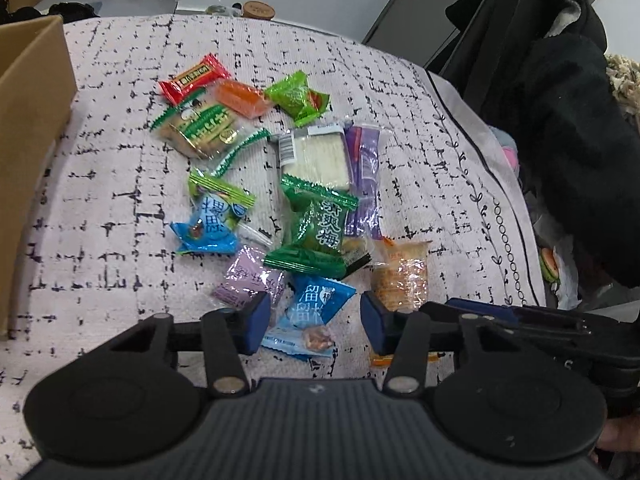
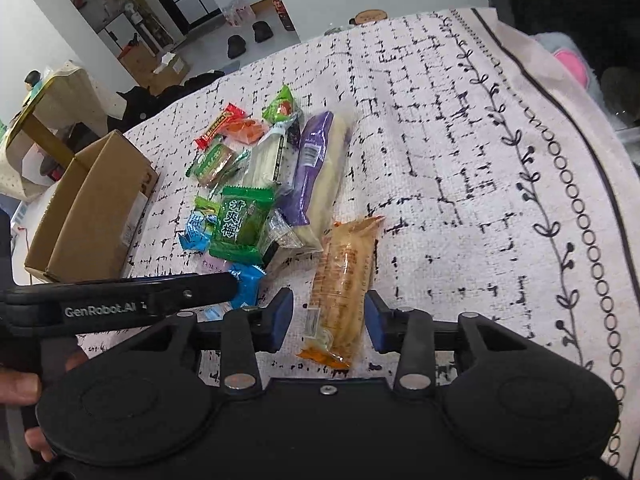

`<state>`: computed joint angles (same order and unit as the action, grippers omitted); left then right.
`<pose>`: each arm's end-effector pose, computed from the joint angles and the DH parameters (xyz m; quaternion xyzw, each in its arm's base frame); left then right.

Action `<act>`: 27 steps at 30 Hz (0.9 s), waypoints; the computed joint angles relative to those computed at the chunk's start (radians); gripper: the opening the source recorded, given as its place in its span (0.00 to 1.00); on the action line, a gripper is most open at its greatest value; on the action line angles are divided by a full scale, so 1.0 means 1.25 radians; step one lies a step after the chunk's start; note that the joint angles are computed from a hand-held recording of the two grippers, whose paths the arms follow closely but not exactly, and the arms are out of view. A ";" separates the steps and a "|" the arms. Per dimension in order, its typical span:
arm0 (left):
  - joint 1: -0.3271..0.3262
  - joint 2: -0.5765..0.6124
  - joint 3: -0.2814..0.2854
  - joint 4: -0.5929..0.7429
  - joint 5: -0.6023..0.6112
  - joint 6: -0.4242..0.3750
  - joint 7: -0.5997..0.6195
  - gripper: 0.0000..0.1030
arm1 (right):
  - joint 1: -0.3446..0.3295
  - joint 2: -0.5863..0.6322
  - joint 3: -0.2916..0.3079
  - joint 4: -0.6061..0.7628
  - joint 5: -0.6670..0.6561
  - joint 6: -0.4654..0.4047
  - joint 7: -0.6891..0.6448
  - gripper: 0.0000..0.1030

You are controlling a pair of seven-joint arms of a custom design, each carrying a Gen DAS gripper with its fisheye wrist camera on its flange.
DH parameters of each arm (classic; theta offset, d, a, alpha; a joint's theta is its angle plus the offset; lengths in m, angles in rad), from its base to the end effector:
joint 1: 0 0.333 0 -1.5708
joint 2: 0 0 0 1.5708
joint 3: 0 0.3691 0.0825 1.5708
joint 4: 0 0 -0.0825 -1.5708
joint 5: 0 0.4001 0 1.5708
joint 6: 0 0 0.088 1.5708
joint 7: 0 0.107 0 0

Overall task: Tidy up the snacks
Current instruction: 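Grasp the blue snack packet with the left tool while the right tool grasps the long bread roll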

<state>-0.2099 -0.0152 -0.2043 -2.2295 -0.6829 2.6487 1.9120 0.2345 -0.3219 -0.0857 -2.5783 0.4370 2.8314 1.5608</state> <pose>0.5264 -0.2133 0.4643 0.5978 -0.7445 0.2965 0.0204 0.4512 0.0439 0.4730 -0.5941 0.7443 -0.0776 0.2951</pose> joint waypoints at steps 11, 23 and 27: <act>0.009 0.041 -0.008 0.026 0.087 -0.035 -0.057 0.29 | -0.017 0.052 0.025 0.015 -0.030 0.013 0.055 0.38; 0.014 0.004 -0.001 0.007 0.008 -0.036 -0.001 0.20 | -0.018 0.068 0.036 0.022 -0.055 0.027 0.052 0.26; 0.012 -0.011 0.006 0.003 -0.015 -0.032 0.013 0.17 | 0.006 0.048 0.012 0.014 -0.014 0.044 0.015 0.25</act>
